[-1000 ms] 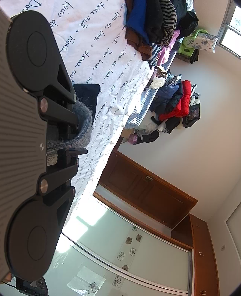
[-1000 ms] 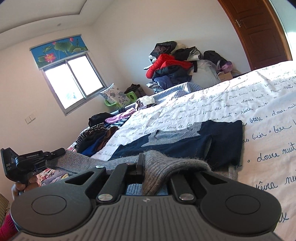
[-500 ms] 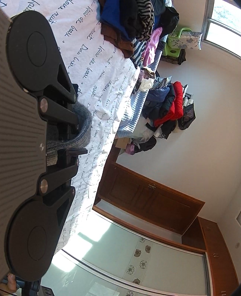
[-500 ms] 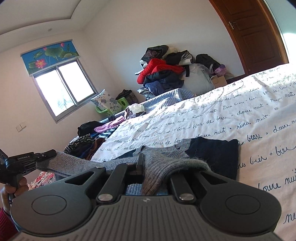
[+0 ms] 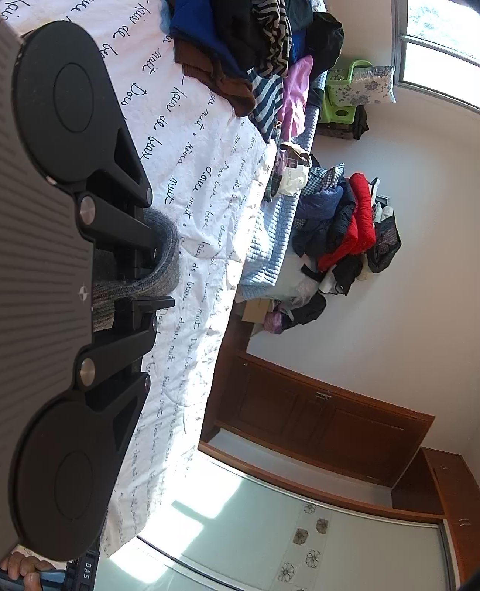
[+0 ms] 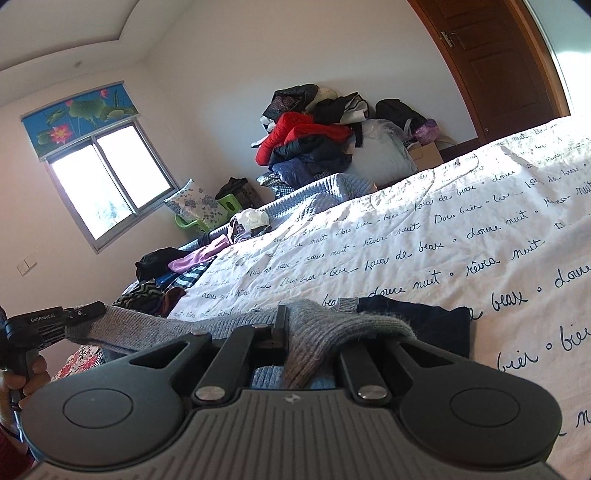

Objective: Fold small clothes
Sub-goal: 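Lift the held hem with both tools and fold it toward the collar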

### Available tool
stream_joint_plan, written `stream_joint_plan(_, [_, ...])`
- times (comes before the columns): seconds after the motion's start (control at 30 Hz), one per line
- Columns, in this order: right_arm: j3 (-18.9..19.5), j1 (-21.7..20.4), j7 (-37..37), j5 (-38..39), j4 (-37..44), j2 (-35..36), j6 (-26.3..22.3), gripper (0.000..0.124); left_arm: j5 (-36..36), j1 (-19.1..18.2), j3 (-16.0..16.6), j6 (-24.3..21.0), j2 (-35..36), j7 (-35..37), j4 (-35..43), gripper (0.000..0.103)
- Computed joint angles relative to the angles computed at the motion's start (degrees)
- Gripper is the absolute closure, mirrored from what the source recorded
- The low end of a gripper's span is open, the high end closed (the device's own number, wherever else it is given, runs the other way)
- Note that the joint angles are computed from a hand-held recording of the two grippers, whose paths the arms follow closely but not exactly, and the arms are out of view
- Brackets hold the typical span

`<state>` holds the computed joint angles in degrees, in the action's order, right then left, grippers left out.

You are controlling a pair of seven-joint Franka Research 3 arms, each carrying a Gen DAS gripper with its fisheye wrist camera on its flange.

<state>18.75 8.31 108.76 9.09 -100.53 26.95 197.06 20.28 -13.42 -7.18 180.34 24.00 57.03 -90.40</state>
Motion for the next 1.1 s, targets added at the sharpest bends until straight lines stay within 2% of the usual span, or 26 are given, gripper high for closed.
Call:
stream_joint_plan(0.2, [2.8,-2.9,0.0,-0.2,5.2,4.7,-3.6,0.118,0.1,-1.4,0.7,-7.0,6.5,0.4,9.3,0.097])
stream_joint_plan(0.53, [2.8,-2.5,-6.5,5.6,11.1,9.0,-9.2,0.118,0.6,-3.7,1.7,-16.9,16.2,1.5,22.9,0.097])
stream_joint_plan(0.9, [-0.7,0.7,-11.3,12.5,14.8,10.9,-12.1,0.118,0.8,-5.3,2.8,-25.3,22.7,2.4,33.2,0.097])
stream_joint_plan(1.1, [0.6,-0.3,-13.9,15.4,16.4,11.8,-13.8,0.118,1.6,-6.9,4.0,-30.6,26.8,2.5,40.3,0.097])
